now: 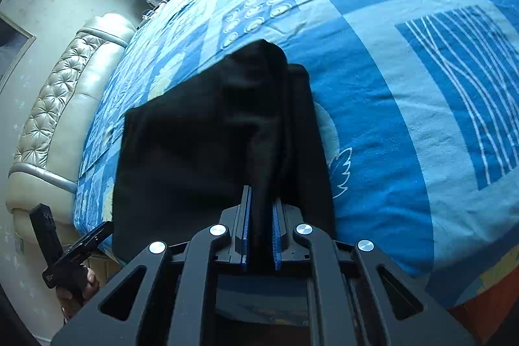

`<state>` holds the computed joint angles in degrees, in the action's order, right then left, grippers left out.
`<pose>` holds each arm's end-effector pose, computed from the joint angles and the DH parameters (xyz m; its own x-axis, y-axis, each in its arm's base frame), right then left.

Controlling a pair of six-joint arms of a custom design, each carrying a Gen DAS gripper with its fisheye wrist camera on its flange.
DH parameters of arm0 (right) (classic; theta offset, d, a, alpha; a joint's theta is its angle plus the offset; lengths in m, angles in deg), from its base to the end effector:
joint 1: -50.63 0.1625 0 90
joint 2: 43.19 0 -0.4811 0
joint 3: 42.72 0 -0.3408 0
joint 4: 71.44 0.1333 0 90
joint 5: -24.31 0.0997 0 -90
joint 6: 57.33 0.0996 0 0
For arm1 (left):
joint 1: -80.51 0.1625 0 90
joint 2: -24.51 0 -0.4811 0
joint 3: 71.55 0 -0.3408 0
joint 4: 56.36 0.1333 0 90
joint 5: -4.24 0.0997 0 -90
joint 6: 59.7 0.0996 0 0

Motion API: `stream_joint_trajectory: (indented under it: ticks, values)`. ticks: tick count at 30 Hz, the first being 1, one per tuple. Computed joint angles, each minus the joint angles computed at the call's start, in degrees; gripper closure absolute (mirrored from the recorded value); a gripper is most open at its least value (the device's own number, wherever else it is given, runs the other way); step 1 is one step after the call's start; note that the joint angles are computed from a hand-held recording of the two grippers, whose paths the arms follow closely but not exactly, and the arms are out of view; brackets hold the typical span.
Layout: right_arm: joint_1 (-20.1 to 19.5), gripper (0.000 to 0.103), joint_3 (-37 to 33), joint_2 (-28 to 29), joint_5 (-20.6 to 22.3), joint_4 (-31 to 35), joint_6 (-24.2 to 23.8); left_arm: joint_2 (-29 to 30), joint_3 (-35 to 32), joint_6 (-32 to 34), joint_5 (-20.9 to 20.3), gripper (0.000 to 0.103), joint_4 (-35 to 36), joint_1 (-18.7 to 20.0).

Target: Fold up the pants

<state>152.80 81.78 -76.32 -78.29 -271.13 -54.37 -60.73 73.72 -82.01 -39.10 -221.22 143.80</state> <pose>0.2187 -0.4847 0.0238 -0.9775 -0.0906 0.1906 -0.1499 0.9339 -0.3246 0.0381 -0.3819 0.3061 -0.8095 -0.1963 -0.5533 0.1375 0.8529 -0.5037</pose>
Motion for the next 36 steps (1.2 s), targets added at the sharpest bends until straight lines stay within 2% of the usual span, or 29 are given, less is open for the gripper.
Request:
stream_joint_trajectory:
  ticks: [5,8,9,11,12,13,14,15,18,20,23,25,30,31,32,34,36]
  values:
    - [-2.64,0.091,2.18,0.4,5.17,-4.16,1.52,3.99,1.5,3.88,1.48,0.011,-6.7,0.45]
    - [-3.37,0.087,3.94,-0.49,8.42,-5.89,2.98,3.48,2.12,5.74,0.98,0.011,-8.64,0.57]
    - [-3.57,0.081,5.15,-1.3,9.69,-7.19,3.93,1.88,1.95,5.89,-0.21,0.011,-7.61,0.68]
    - [-3.9,0.059,7.64,-2.76,10.75,-10.99,5.25,-1.31,1.56,6.89,-3.7,0.011,-6.45,1.44]
    - [-4.2,0.033,8.96,-3.33,11.05,-13.19,5.74,-3.43,1.31,7.49,-6.5,0.011,-6.26,2.49]
    - [-4.64,0.027,10.52,-4.0,11.45,-15.55,5.97,-4.97,0.94,7.79,-9.04,0.011,-5.87,3.7]
    - [-5.02,0.027,11.36,-4.44,11.65,-16.5,5.93,-6.1,0.48,8.25,-11.94,0.011,-5.72,5.34]
    - [-5.5,0.027,11.98,-4.62,12.02,-17.01,5.91,-7.18,-0.6,8.76,-17.03,0.011,-5.21,8.61]
    - [-7.19,0.027,12.53,-3.73,13.78,-16.29,7.03,-6.82,-3.09,8.58,-26.43,0.011,-3.43,15.1]
    - [-7.71,0.027,12.04,-2.61,15.28,-15.7,7.23,-5.43,-3.44,9.07,-30.6,0.011,-4.24,17.49]
    - [-7.71,0.027,10.3,-0.86,17.02,-13.71,6.98,-3.63,-3.3,9.88,-31.19,0.011,-5.07,16.91]
    - [-7.51,0.027,9.49,-0.4,16.54,-12.39,6.84,-2.2,-3.61,10.25,-31.42,0.011,-5.28,16.05]
    - [-7.48,0.026,8.58,0.81,17.17,-12.91,6.47,1.43,-5.23,9.24,-35.01,0.012,-6.25,16.43]
    - [-7.23,0.028,8.62,0.97,16.71,-13.22,6.24,1.9,-5.53,8.97,-35.23,0.017,-6.27,16.58]
    - [-6.94,0.029,8.58,1.06,15.95,-13.23,5.69,2.57,-5.82,8.81,-35.39,0.028,-6.37,16.77]
    - [-5.5,0.043,8.06,1.24,12.21,-12.36,4.3,3.76,-6.9,8.8,-38.18,0.043,-5.73,18.02]
    - [-4.81,0.045,7.8,1.33,11.63,-12.26,4.42,4.01,-7.39,8.28,-38.71,0.048,-5.13,18.51]
